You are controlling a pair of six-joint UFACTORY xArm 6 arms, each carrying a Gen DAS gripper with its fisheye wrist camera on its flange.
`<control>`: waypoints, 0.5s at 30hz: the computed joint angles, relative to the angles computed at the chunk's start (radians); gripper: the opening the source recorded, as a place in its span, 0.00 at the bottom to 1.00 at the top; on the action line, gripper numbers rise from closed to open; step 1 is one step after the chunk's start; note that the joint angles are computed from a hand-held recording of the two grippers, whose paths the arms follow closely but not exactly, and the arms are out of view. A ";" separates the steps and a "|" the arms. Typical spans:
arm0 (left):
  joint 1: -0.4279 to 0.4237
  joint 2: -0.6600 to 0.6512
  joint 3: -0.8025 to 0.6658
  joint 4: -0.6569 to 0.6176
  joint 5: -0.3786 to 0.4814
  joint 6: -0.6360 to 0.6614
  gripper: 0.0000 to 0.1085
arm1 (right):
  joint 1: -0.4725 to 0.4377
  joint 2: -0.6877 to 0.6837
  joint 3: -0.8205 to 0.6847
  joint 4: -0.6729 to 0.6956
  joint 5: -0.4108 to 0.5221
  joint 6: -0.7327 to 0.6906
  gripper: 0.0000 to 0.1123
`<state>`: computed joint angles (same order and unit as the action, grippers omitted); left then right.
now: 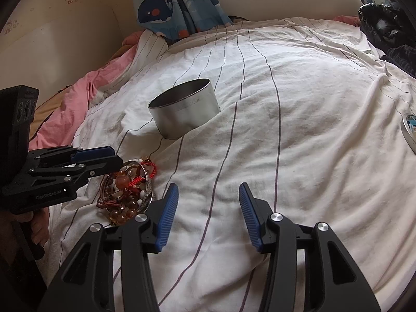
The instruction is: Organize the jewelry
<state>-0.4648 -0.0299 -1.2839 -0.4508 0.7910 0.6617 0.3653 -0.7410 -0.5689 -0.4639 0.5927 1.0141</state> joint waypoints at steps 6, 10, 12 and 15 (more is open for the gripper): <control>0.024 -0.045 0.028 -0.031 0.048 0.019 0.03 | 0.002 0.002 0.001 -0.005 -0.004 0.005 0.43; 0.060 -0.084 0.044 -0.095 0.078 0.043 0.03 | 0.006 0.001 0.002 -0.015 -0.003 0.014 0.43; 0.074 -0.101 0.053 -0.113 0.084 0.048 0.02 | 0.012 0.000 0.000 -0.027 -0.001 0.021 0.43; 0.091 -0.124 0.069 -0.130 0.088 0.056 0.02 | 0.018 0.001 -0.002 -0.037 -0.032 0.016 0.43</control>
